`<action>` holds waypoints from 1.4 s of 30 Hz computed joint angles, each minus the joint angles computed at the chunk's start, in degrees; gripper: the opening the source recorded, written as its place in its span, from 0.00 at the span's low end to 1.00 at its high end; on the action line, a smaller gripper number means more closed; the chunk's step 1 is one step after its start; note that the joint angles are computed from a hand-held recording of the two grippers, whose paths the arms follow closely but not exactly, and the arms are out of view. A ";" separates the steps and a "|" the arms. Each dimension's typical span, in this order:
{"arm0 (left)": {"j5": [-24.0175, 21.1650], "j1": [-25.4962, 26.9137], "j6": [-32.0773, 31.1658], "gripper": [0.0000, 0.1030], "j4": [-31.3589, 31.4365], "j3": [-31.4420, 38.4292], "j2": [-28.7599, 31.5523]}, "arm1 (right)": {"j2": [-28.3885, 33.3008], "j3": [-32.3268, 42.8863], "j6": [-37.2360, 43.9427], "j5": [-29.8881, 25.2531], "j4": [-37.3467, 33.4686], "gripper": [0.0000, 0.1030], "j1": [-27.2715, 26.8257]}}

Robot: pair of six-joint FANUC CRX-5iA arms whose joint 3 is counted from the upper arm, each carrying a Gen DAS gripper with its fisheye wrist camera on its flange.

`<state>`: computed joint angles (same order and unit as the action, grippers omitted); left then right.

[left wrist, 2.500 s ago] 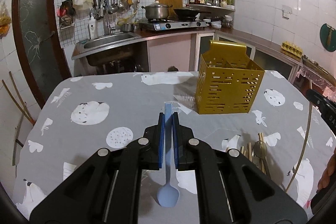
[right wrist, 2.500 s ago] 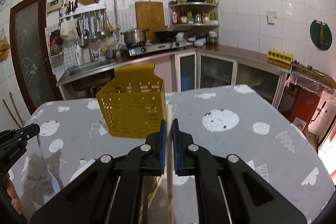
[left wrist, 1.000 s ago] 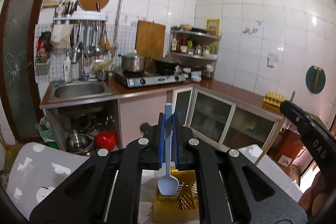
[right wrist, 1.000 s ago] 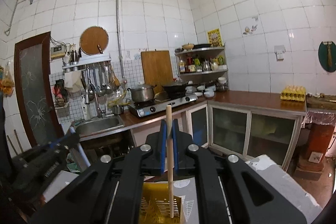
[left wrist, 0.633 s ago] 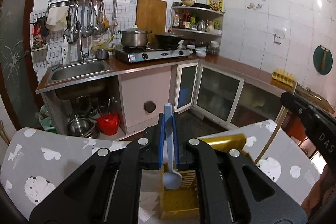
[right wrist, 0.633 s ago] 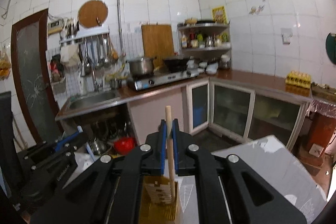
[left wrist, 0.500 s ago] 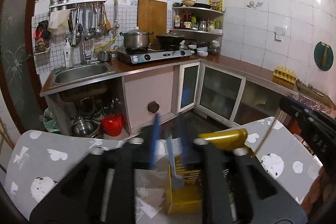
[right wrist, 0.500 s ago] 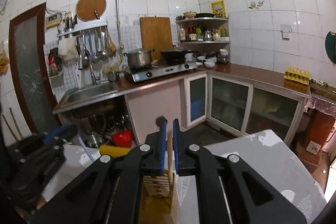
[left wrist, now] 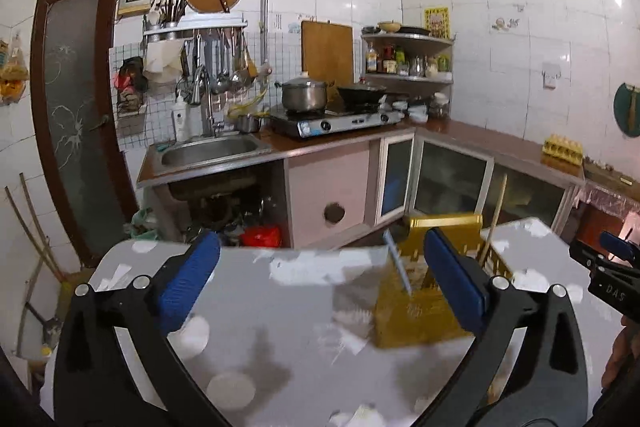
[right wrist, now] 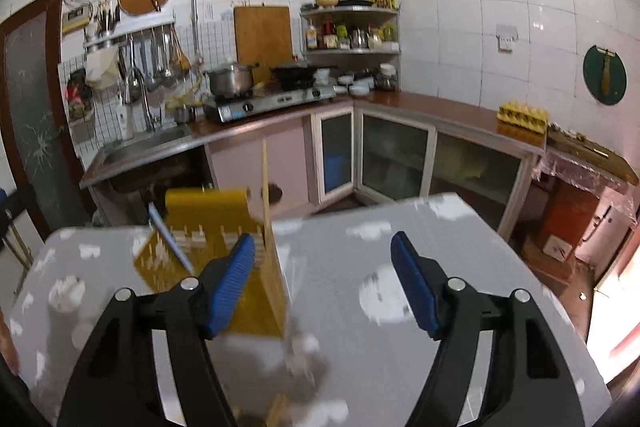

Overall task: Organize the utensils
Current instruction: 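Drop the blue spoon and chopstick into the yellow holder, opening both tools, then grasp a chopstick with the left tool while the right tool grasps the metal spoon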

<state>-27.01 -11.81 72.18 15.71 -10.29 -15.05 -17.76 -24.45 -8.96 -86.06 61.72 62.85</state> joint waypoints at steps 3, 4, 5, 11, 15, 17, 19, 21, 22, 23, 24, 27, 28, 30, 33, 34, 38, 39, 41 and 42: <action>-1.20 0.92 -0.85 0.95 -0.62 -2.35 -2.02 | -0.19 -1.23 -1.91 -1.46 -3.07 0.68 2.50; -1.97 1.45 -2.58 0.95 0.47 -3.53 -2.61 | -0.32 -1.94 -2.87 -1.60 -4.48 0.68 3.25; -2.68 1.99 -3.99 0.95 1.60 -4.58 -2.99 | -0.43 -2.61 -3.76 -1.71 -5.56 0.68 3.74; -6.73 4.39 -9.39 0.95 7.11 -9.54 -2.78 | -0.56 -5.73 -8.68 0.01 -12.08 0.68 5.66; -7.31 4.57 -9.87 0.95 6.41 -11.68 -2.42 | 0.17 -6.87 -10.61 1.27 -13.97 0.68 7.38; -7.73 4.45 -9.69 0.95 5.75 -12.33 -2.03 | 1.08 -6.61 -10.46 1.46 -14.25 0.68 7.99; -7.94 4.48 -9.42 0.95 5.39 -12.98 -1.75 | 1.75 -6.40 -10.85 2.46 -14.76 0.68 8.54; -7.60 4.23 -8.00 0.95 3.87 -13.31 -1.68 | 2.64 -5.85 -10.00 3.24 -15.30 0.68 8.61; -7.57 4.15 -7.66 0.95 3.13 -13.39 -1.55 | 3.44 -5.40 -9.30 3.46 -15.59 0.68 8.67; -7.67 4.05 -7.19 0.95 2.20 -13.26 -1.42 | 4.28 -4.85 -8.56 3.51 -15.88 0.68 8.72; -7.60 3.93 -6.68 0.95 1.09 -13.15 -1.25 | 4.98 -4.29 -7.85 3.64 -16.22 0.68 8.69; -7.82 3.86 -5.94 0.95 -0.62 -12.99 -1.04 | 6.37 -3.22 -6.64 3.96 -17.52 0.68 8.64; -8.12 3.95 -5.93 0.95 -0.88 -12.90 -0.91 | 6.56 -3.03 -6.34 4.15 -17.78 0.68 8.59; -8.48 4.29 -6.32 0.95 -0.68 -12.90 -0.72 | 7.40 -2.37 -5.37 4.43 -18.43 0.68 8.33; -8.80 4.59 -6.85 0.95 -0.17 -13.14 -0.65 | 7.98 -2.01 -4.58 4.80 -18.82 0.67 8.01; -8.86 4.56 -7.05 0.95 -0.08 -13.19 -0.65 | 7.93 -2.09 -4.39 5.19 -18.96 0.66 7.80; -9.20 4.08 -8.33 0.95 0.78 -13.50 -0.65 | 8.24 -2.04 -3.54 6.44 -19.48 0.59 6.72; -9.48 3.97 -8.56 0.95 1.11 -13.45 -0.56 | 8.06 -2.21 -3.57 7.06 -19.76 0.54 6.39; -10.44 3.87 -9.60 0.95 2.78 -13.50 -0.24 | 7.71 -2.53 -3.96 7.81 -20.09 0.47 6.00; -10.81 3.77 -9.93 0.95 3.39 -13.54 -0.13 | 7.24 -3.06 -4.54 8.39 -19.91 0.45 5.91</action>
<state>-37.82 -8.05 62.26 19.09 -23.83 -15.18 -10.52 -27.50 -13.50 -77.67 41.81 68.76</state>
